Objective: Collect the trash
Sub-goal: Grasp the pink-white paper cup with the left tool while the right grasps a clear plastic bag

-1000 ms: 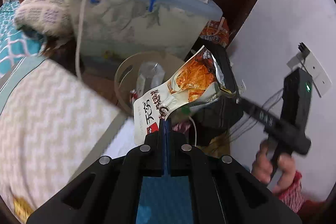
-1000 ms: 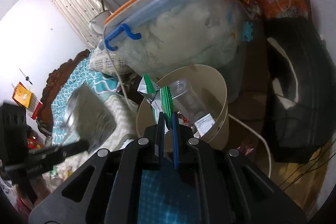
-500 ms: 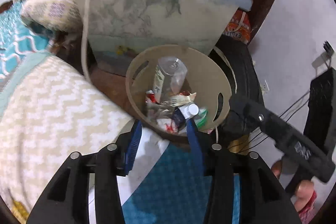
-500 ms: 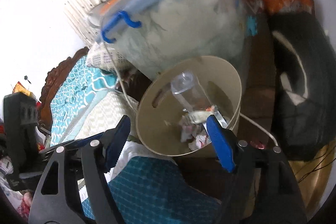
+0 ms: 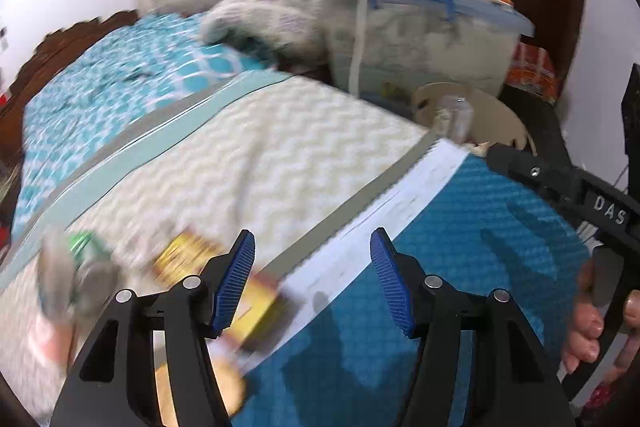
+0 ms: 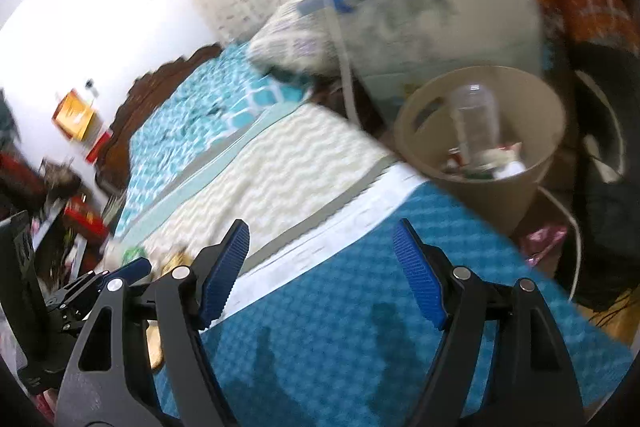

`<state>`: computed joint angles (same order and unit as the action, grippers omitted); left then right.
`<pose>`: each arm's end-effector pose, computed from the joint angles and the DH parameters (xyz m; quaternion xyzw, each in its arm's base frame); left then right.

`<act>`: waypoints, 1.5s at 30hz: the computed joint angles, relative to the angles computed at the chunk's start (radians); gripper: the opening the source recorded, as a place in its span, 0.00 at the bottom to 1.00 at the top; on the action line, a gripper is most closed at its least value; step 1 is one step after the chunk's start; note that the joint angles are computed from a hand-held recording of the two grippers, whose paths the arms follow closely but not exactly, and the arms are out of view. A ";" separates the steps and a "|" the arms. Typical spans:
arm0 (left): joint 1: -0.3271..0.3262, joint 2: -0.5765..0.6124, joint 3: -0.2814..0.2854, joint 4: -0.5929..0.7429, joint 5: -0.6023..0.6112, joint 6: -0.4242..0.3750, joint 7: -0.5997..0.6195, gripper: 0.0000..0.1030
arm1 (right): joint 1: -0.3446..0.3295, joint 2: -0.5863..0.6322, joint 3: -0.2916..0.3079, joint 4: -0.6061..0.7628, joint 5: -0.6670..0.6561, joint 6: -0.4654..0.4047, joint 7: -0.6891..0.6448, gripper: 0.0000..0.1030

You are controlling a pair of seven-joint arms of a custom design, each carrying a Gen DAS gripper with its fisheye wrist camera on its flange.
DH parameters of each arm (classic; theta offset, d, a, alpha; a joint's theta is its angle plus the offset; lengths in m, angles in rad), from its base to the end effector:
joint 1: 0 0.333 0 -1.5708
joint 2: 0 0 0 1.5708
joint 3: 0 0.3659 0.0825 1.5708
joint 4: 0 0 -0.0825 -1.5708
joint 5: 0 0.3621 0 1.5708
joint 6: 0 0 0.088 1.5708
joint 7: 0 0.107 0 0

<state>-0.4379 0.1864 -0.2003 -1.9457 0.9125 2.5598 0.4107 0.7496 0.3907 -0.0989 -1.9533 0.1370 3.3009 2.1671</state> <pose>0.4959 -0.3725 0.4913 -0.6128 0.7042 -0.2300 0.2751 0.5356 0.4020 0.4572 -0.6066 0.6475 -0.0678 0.4562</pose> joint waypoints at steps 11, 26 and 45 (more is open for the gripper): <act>0.118 -0.281 -0.057 -0.332 0.044 -0.027 -0.221 0.56 | 0.083 0.040 0.021 0.127 -0.105 -0.111 0.014 0.73; 0.258 -0.508 -0.126 -0.591 -0.028 -0.022 -0.290 0.56 | 0.064 0.104 0.171 0.283 -0.241 -0.257 -0.003 0.73; 0.340 -0.682 0.241 -0.853 -0.431 0.402 0.040 0.57 | -0.013 0.329 0.381 0.681 -0.130 -0.495 -0.276 0.71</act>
